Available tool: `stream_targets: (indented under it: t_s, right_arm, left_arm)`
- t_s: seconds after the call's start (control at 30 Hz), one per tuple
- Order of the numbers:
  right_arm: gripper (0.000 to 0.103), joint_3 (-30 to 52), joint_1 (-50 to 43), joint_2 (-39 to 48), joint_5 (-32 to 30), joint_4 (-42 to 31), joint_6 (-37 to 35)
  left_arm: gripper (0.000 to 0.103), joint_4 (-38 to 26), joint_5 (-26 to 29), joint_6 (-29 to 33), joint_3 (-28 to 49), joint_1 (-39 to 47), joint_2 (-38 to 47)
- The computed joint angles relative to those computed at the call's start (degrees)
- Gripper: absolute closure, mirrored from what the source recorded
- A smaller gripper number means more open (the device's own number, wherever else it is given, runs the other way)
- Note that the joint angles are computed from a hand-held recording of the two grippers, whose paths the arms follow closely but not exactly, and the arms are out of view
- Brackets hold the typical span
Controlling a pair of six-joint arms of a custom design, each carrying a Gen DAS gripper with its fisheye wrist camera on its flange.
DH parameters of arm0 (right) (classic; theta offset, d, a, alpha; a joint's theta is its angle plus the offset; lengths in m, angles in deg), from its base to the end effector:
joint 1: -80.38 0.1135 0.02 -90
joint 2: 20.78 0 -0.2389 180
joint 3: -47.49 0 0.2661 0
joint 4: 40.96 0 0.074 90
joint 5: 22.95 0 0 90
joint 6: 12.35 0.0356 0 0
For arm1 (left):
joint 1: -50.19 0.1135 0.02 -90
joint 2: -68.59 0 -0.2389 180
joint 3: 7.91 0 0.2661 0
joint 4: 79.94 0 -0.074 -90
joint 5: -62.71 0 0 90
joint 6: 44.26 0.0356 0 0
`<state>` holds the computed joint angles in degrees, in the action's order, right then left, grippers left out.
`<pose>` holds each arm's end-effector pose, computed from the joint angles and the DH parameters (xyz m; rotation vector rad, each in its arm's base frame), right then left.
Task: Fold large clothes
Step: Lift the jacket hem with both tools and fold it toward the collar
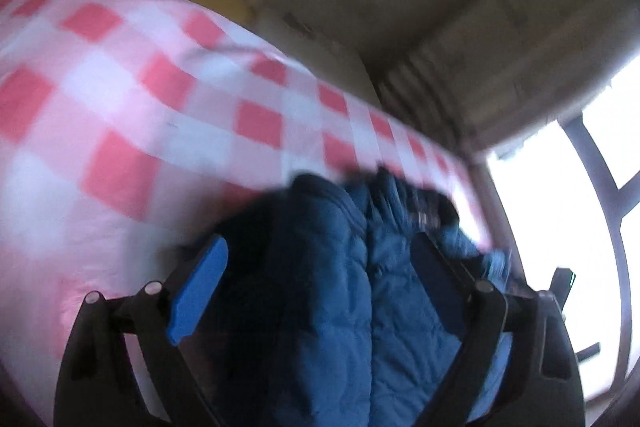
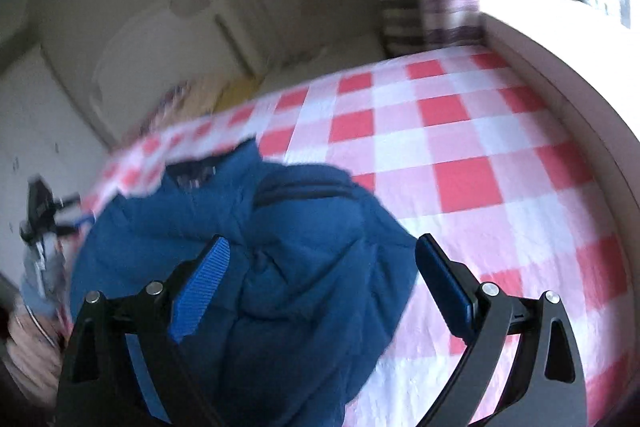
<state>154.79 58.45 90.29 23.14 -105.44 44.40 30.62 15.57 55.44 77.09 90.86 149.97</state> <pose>0.3880 -0.1296 0.2264 -0.4195 2.3580 0.6407 0.2363 0.1711 0.2752 -0.4431 2.3495 -0.6291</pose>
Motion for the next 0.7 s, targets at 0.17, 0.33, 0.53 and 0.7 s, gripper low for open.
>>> stream_targets:
  t_s: [0.17,0.33,0.53,0.7]
  right_arm:
    - [0.013,1.79,5.36,2.1,6.52,-0.34,-3.82]
    - [0.085,-9.5,3.42,-7.36,1.45,10.78,-2.98]
    - [0.088,-11.5,-2.89,-20.06,-8.7,6.97,-2.8]
    - [0.088,6.0,8.72,-5.3,8.59,7.71,11.54]
  left_arm:
    - [0.012,4.15,-12.12,1.05,-1.91,-11.47,-0.06]
    - [0.096,10.9,-11.11,-2.88,-9.07,-8.34,-10.35]
    - [0.096,-0.04,2.69,-1.98,-1.24,3.04,-17.68]
    - [0.096,7.94,-20.15,-15.53,7.93,-13.12,-1.72]
